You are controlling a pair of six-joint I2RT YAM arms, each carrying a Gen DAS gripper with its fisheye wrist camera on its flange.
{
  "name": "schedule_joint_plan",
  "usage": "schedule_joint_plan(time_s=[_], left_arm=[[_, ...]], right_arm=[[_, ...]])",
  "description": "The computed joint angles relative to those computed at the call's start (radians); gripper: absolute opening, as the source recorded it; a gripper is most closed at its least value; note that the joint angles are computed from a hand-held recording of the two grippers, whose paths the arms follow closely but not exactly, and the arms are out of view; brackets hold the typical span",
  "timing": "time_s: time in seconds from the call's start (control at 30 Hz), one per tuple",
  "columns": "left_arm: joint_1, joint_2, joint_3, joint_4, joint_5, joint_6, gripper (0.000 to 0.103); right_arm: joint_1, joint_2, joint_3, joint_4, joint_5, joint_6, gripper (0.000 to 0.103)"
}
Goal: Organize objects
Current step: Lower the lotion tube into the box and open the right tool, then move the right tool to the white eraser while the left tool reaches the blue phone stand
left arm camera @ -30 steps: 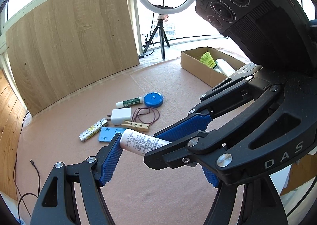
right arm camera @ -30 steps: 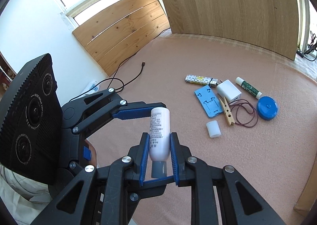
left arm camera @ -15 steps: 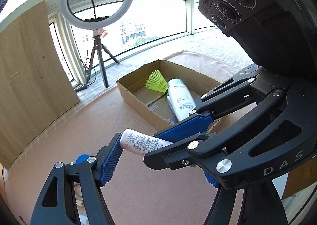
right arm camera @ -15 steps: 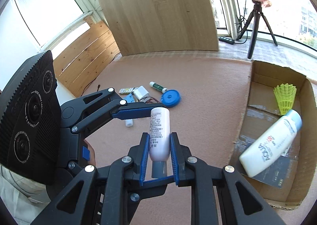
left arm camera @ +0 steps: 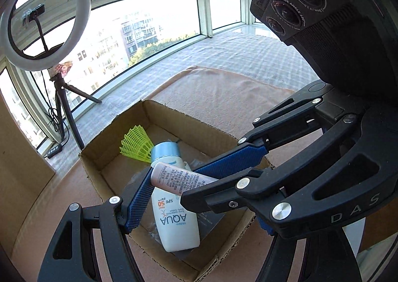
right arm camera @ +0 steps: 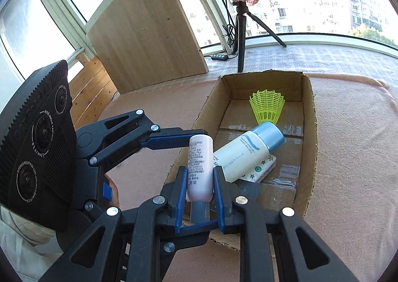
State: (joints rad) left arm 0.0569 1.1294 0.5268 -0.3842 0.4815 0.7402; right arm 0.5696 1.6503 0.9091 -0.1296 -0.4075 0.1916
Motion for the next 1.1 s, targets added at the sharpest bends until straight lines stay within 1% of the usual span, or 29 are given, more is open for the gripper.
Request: schedule_joint_plan(time_s=[0.07,0.1,0.17,0.2,0.23,0.37,0.43,0.47,0.57,0.63,0.73,0.8,0.9,0.97,1.1], left_arm=[[-0.029,0.031,0.012,0.016,-0.025,-0.029,0.077],[-0.041,0.034,0.008,0.031,-0.048,-0.044,0.079],[-0.072,-0.001,-0.024,0.083,-0.137,-0.080,0.096],[-0.067,-0.026,-0.042,0.102,-0.151,-0.079,0.099],[-0.048,-0.040,-0.049,0.100,-0.143,-0.070,0.101],[0.039,-0.039,-0.026,0.059,-0.116,-0.054,0.101],[0.104,-0.061,-0.016,0.021,-0.086,-0.030,0.101],[0.143,-0.065,-0.006,-0.005,-0.058,-0.009,0.101],[0.255,-0.091,0.019,-0.079,-0.014,0.050,0.101],[0.349,-0.115,0.043,-0.146,0.022,0.105,0.102],[0.494,-0.099,0.100,-0.235,0.077,0.182,0.102],[0.612,-0.074,0.143,-0.295,0.120,0.243,0.102],[0.797,0.003,0.232,-0.400,0.190,0.346,0.102],[0.905,0.081,0.299,-0.457,0.227,0.408,0.102],[1.068,0.237,0.416,-0.509,0.268,0.525,0.102]], right_arm=[[-0.019,0.003,-0.008,0.007,-0.013,-0.011,0.019],[-0.020,0.003,-0.009,0.009,0.004,-0.015,0.019],[-0.022,-0.006,-0.020,0.022,0.053,-0.019,0.020],[-0.028,-0.010,-0.026,0.024,0.061,-0.021,0.021],[-0.033,-0.015,-0.033,0.028,0.066,-0.021,0.021],[-0.051,-0.018,-0.057,0.046,0.068,0.010,0.021],[-0.050,-0.024,-0.063,0.050,0.080,0.034,0.021],[-0.045,-0.029,-0.065,0.052,0.089,0.045,0.021],[-0.017,-0.050,-0.064,0.049,0.131,0.074,0.028],[0.010,-0.057,-0.052,0.039,0.165,0.094,0.037],[0.068,-0.071,-0.034,0.020,0.246,0.133,0.046],[0.119,-0.073,-0.017,0.005,0.310,0.161,0.049],[0.202,-0.057,0.022,-0.019,0.400,0.213,0.053],[0.258,-0.034,0.048,-0.023,0.446,0.253,0.054],[0.373,0.055,0.135,-0.040,0.517,0.311,0.054]])
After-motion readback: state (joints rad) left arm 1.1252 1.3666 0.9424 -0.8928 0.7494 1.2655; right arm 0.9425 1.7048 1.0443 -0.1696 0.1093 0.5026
